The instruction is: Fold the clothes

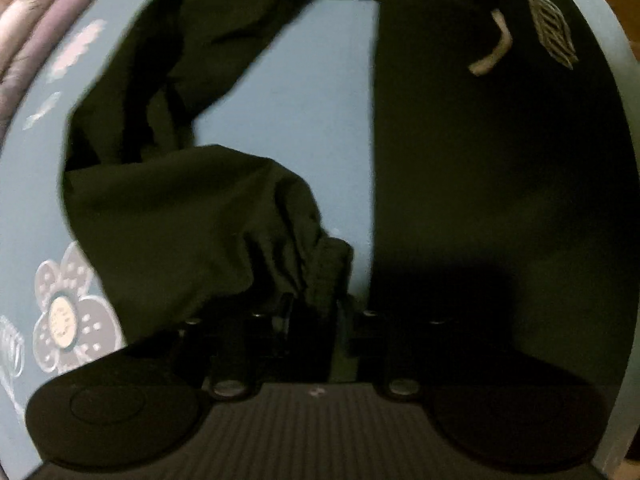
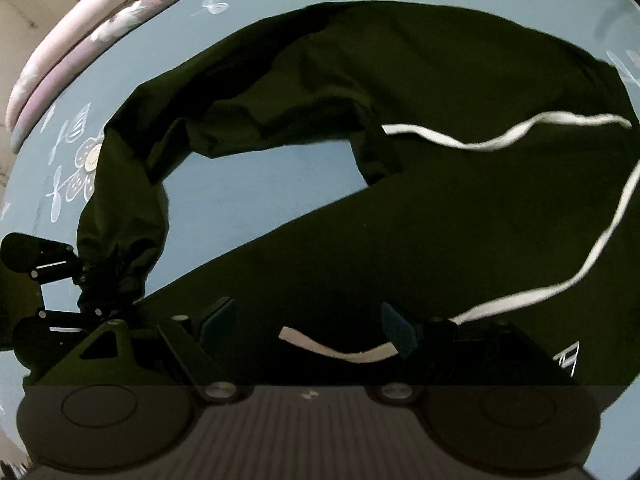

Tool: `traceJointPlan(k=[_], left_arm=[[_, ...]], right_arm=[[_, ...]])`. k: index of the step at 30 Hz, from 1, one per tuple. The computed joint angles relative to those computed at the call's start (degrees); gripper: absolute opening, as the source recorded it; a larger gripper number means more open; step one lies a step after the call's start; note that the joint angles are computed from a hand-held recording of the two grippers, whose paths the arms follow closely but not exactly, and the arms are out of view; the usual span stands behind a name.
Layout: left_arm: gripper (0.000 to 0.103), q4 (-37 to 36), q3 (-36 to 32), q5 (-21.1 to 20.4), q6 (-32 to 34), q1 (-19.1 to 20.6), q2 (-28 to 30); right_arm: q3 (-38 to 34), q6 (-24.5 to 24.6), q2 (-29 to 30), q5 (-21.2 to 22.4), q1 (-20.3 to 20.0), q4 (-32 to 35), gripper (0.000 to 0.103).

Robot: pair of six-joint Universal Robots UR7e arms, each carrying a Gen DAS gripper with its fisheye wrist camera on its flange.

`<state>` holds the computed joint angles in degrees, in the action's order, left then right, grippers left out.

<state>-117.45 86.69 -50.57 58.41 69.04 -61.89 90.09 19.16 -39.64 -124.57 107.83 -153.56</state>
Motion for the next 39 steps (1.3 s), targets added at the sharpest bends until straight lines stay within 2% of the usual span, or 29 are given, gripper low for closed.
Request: traceJointPlan(k=[1,7,11,19,21,22,25,26,31,35,39], left_arm=[[0.012,-0.69,-0.06,-0.55,-1.34,-0.12,-0.31],[0.009,7.04,-11.74,-14.62,-25.93,2.08,-1.12],[0.009,12.18,-24.09,-21.10,-41.85,6.37,2.98],[0.007,9.73,-42.38,-25.81,-58.82,16.12,11.73],[0.008,8.33,-45.32,-28.55,-60.41,18.38,13.97],[0.012,7.88,-46.23,-29.93,-61.04,19.29,14.58],[0.047,6.63,-47.74,-32.29,-61.13,20.94,15.95],[0.052,5.30,-47.20,-32.70,-61.08,21.29,15.88],[0.059,8.17,-49.67,-32.02,-59.36,22.08,17.21],[0.059,14.56,-52.17,-30.29,-61.38,22.56,18.05],[0.059,13.91,-48.16,-31.10,-60.68,22.42,16.03]], right_arm=[[-0.07,0.37,0.05,-0.24,0.21,0.19,0.083],[-1.97,3.56,1.58,-2.79,2.16,2.64,0.083],[-4.36,6.78,3.56,-2.73,3.35,4.00,0.083],[-12.27,7.41,10.12,-1.34,5.41,7.87,0.083],[-14.36,7.63,11.77,-1.11,5.74,9.21,0.083],[-15.36,7.55,12.49,-1.06,5.90,9.94,0.083],[-18.24,7.21,14.44,-0.83,6.33,12.06,0.083],[-19.18,7.17,15.00,-0.83,6.41,12.74,0.083],[-22.96,6.40,17.20,-1.09,6.64,14.46,0.083],[-24.39,6.00,18.06,-0.89,6.73,14.90,0.083],[-24.69,6.38,18.43,-0.83,6.74,15.14,0.083]])
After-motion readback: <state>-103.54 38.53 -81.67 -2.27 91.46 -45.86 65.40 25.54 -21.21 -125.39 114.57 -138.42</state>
